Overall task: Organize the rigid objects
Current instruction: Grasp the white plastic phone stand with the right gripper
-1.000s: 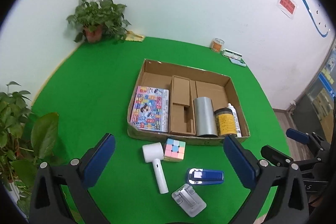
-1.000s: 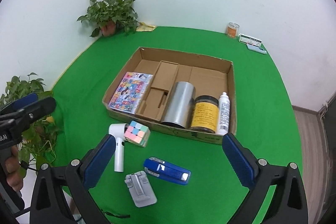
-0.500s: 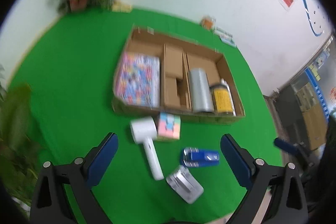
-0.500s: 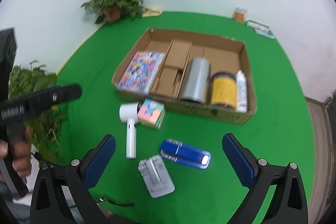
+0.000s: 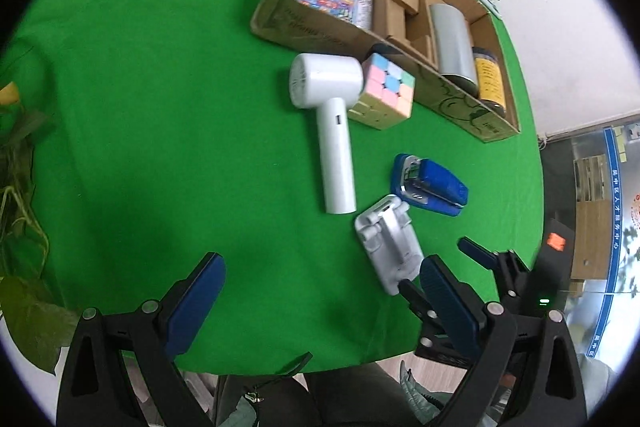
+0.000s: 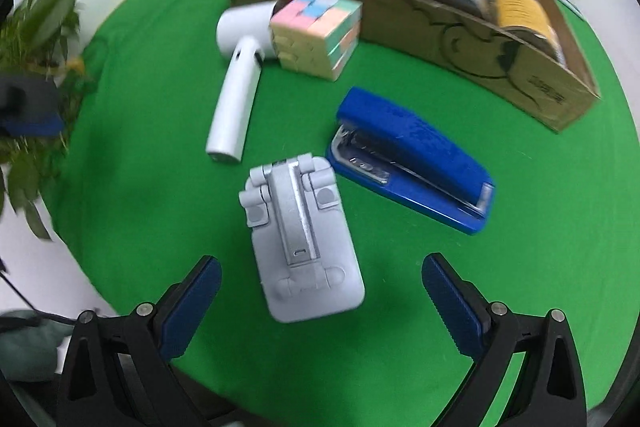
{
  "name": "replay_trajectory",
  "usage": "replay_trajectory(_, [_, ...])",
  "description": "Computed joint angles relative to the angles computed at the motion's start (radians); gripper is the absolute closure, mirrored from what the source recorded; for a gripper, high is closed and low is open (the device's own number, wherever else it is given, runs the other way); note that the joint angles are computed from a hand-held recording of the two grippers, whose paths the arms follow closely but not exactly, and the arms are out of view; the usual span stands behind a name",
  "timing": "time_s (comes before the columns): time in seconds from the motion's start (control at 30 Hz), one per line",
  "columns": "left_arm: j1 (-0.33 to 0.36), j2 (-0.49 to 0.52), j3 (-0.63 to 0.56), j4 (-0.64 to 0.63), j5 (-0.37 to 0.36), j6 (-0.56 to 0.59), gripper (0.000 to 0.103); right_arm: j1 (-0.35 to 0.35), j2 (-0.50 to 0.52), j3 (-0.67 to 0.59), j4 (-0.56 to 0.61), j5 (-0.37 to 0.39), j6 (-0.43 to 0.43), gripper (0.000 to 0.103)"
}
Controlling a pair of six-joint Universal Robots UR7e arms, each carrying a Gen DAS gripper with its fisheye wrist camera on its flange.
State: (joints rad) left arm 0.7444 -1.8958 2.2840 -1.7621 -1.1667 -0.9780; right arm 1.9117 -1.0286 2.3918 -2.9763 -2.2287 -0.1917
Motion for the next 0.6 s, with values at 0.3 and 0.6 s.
replay_trajectory(0.3, [0.039,0.043,0.009,-0.011,-0.026,0.009,0.005,-0.066,0.079,0.038,-0.105,0.003,-0.091,0.036])
replay_trajectory(0.6, [0.068,0.157,0.022,-0.133,-0.115,0.116,0.005,-0.191,-0.076,0.123,-0.058,0.092,0.1,0.037])
